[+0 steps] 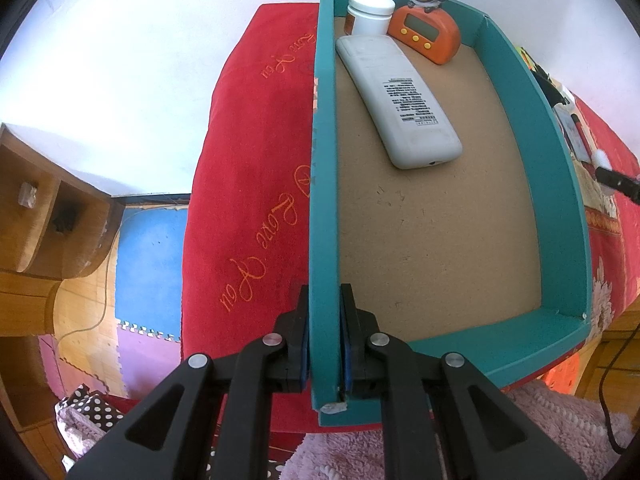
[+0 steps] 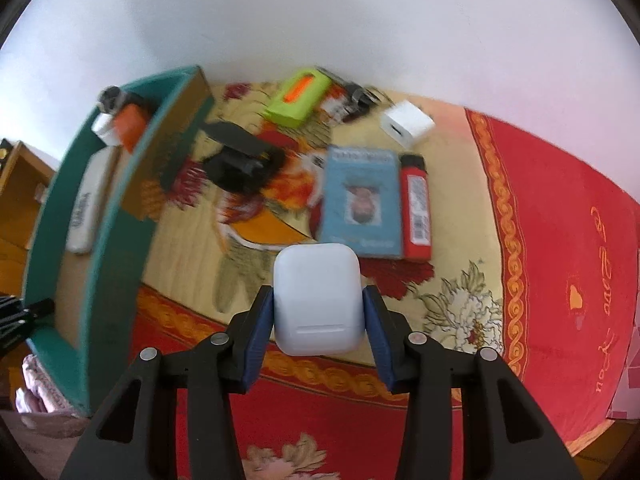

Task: Organize objects
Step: 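Carry the earbud case into the teal box and release it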

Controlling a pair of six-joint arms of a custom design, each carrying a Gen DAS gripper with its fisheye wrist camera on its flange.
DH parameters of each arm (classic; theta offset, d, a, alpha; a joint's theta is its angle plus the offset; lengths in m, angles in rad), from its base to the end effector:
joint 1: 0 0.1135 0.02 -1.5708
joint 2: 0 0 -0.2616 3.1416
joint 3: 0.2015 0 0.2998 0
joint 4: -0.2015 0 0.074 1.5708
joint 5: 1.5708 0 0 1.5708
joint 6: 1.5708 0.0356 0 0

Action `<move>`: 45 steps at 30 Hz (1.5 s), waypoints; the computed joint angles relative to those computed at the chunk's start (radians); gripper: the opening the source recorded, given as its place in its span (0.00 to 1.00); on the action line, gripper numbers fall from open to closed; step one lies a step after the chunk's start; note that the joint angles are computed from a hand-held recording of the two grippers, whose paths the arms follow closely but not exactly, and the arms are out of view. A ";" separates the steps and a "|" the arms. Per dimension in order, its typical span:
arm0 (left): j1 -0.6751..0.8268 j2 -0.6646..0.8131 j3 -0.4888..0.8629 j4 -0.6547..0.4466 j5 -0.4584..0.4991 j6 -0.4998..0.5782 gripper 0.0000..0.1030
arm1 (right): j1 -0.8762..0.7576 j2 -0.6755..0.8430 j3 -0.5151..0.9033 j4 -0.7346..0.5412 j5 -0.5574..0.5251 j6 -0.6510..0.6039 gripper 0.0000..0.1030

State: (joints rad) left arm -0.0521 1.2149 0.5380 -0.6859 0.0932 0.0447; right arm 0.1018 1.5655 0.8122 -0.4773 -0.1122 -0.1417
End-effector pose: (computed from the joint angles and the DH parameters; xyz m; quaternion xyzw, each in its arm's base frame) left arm 0.2175 -0.0147 0.1144 0.0529 0.9921 -0.0467 0.1035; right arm 0.3084 0.0355 0.1148 -0.1289 0.9756 0.0519 0.1701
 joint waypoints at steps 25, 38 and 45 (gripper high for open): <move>0.025 0.026 0.010 0.020 0.007 0.040 0.09 | 0.490 0.474 0.554 -0.082 0.034 0.131 0.44; 0.029 0.039 0.002 0.042 0.014 0.051 0.09 | 0.536 0.620 0.675 -0.099 0.104 0.158 0.44; 0.029 0.060 0.008 0.055 0.018 0.056 0.09 | 0.573 0.637 0.677 -0.085 0.173 0.166 0.44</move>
